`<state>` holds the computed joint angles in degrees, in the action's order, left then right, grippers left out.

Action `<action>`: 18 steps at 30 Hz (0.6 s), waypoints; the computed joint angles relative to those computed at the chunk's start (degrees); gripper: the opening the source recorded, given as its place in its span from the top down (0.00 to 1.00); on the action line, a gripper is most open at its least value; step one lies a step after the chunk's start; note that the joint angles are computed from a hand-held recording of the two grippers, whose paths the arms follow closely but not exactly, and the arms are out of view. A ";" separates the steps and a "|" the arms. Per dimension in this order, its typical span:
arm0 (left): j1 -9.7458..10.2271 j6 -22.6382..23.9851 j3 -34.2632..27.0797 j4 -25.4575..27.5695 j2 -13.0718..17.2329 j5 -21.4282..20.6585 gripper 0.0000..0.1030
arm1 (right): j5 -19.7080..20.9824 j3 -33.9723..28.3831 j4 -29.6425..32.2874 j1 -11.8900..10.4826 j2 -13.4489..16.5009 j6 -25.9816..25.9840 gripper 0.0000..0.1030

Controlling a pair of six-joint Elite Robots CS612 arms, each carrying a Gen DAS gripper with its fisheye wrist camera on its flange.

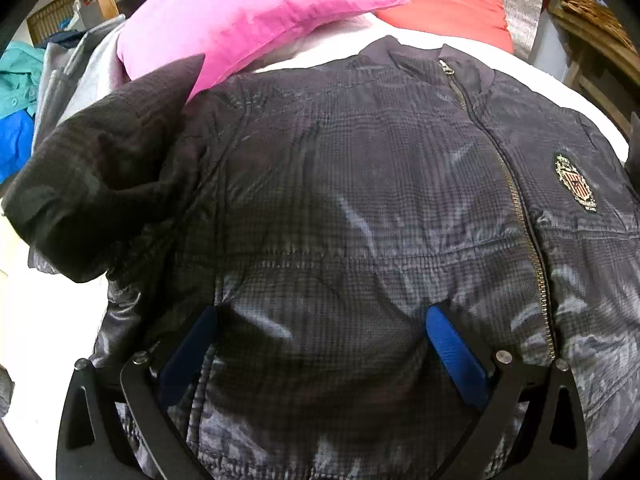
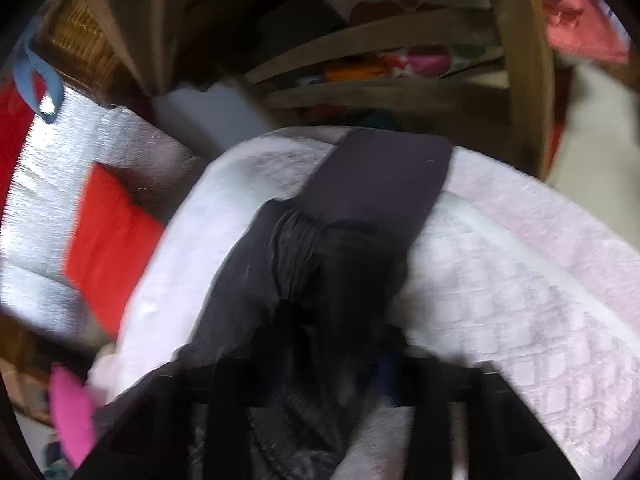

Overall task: Fold large clothes
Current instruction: 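Grasp the jacket sleeve cuff with the right tool and lift it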

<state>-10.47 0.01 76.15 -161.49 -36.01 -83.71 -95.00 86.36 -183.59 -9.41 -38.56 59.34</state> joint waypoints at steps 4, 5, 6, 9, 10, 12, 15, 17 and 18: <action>0.15 1.30 1.05 0.14 -0.66 -0.86 0.00 | -0.51 -0.93 -4.48 1.33 -0.48 -3.40 0.88; 0.37 1.98 0.48 1.91 -0.79 -1.49 0.00 | -0.53 -1.20 -5.90 1.93 -0.87 -5.09 0.88; 0.53 2.74 -0.02 4.12 -1.09 -1.89 0.00 | 0.00 -1.64 -7.70 2.52 -1.07 -6.51 0.88; 1.17 0.96 0.79 1.24 -2.13 -0.74 0.00 | 4.45 -2.99 -12.61 4.47 -1.84 -9.89 0.88; 1.22 0.05 1.94 -2.44 -2.63 0.97 0.00 | 5.57 -3.28 -13.39 5.29 -2.10 -10.67 0.88; 1.44 -0.37 3.29 -7.60 -3.45 3.91 0.00 | 9.03 -5.11 -13.74 7.30 -2.12 -12.22 0.88; 2.78 -3.59 4.33 -11.35 -4.47 4.73 0.00 | 15.22 -8.08 -13.40 10.36 -1.03 -14.22 0.88; 3.69 -6.07 3.94 -11.70 -4.37 5.38 0.00 | 19.26 -10.83 -11.71 12.15 0.71 -14.83 0.88; 4.07 -6.91 3.99 -11.89 -4.45 5.84 0.00 | 21.47 -12.09 -10.64 12.93 1.68 -14.86 0.87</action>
